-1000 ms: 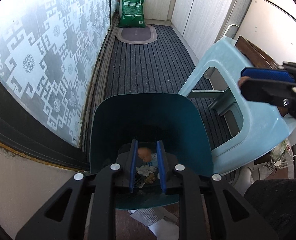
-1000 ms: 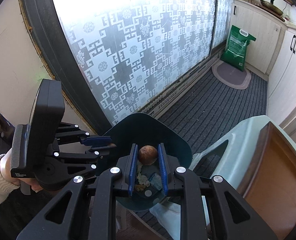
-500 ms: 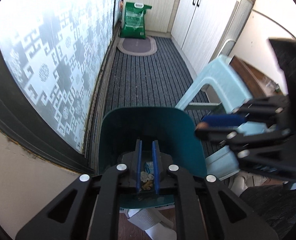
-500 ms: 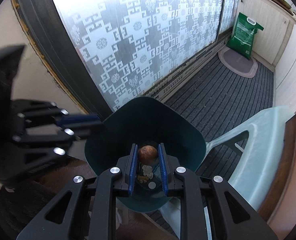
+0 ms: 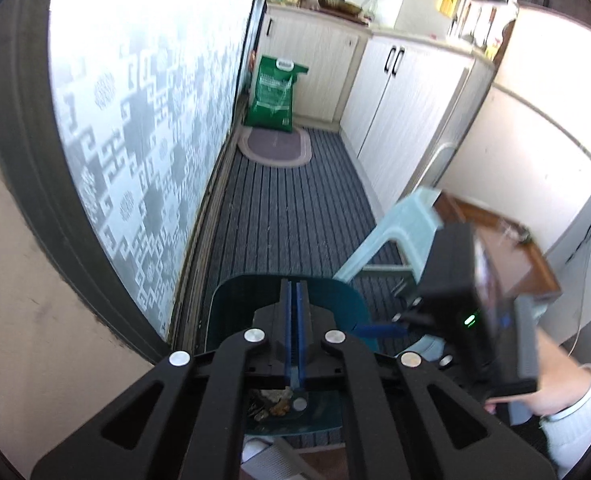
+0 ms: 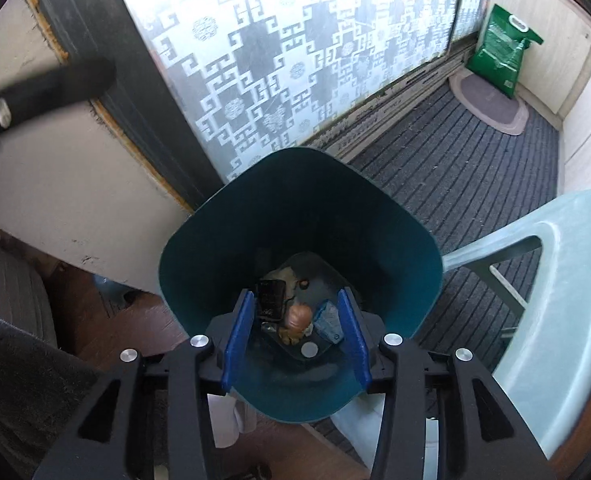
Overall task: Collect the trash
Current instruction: 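Open the right tool to drop its nut into the bin, then move both open tools back over the tray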
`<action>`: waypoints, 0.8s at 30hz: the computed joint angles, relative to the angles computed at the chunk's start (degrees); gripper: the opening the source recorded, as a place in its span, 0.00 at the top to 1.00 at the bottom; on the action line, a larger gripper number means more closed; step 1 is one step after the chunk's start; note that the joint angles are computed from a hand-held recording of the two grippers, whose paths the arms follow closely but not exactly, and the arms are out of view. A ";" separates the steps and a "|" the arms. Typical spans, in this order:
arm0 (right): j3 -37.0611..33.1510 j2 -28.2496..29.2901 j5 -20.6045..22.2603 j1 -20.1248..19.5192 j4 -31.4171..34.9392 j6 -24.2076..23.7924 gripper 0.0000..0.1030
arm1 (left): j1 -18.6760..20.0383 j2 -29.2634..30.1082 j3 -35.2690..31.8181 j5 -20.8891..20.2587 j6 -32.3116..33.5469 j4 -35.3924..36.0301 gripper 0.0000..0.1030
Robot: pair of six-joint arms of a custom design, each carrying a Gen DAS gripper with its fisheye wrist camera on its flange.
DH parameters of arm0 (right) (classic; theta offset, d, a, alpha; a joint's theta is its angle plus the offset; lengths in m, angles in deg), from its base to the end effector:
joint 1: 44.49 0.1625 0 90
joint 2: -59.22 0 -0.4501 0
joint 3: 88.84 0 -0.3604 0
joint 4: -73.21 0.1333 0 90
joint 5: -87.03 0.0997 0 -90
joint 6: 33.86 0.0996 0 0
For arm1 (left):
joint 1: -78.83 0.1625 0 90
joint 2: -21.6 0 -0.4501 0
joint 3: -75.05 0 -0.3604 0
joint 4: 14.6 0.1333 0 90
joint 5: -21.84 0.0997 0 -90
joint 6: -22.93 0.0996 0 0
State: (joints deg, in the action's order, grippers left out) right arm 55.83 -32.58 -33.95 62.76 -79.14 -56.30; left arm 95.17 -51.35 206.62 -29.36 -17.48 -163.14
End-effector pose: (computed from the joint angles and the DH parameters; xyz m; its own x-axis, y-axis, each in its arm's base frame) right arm 0.1720 -0.2773 0.2572 -0.6684 -0.5197 0.5321 -0.5925 0.8045 0.0416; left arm -0.3472 -0.3057 0.2074 -0.7884 0.3872 -0.4780 0.5891 0.6992 -0.4051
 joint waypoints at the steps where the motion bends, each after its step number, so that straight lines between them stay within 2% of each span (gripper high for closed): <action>1: -0.15 -0.21 0.25 0.02 0.10 -0.08 0.61 | -0.21 -0.24 0.07 0.28 -0.05 -0.61 0.97; 6: -0.50 -1.70 1.41 1.01 0.78 -0.14 0.66 | -1.00 -0.56 -0.09 1.11 -0.01 -1.95 0.97; 11: -1.17 -4.94 2.45 2.47 1.21 -0.88 0.78 | -1.49 0.50 -0.97 1.11 0.92 -3.57 0.97; 18: -3.11 -13.66 3.65 2.53 4.39 -1.98 0.79 | -2.16 4.23 -2.78 -0.42 3.01 -7.79 0.97; 24: -4.36 -21.30 2.71 0.16 7.45 -3.94 0.79 | -3.03 8.91 -5.32 -2.79 5.24 -10.95 0.96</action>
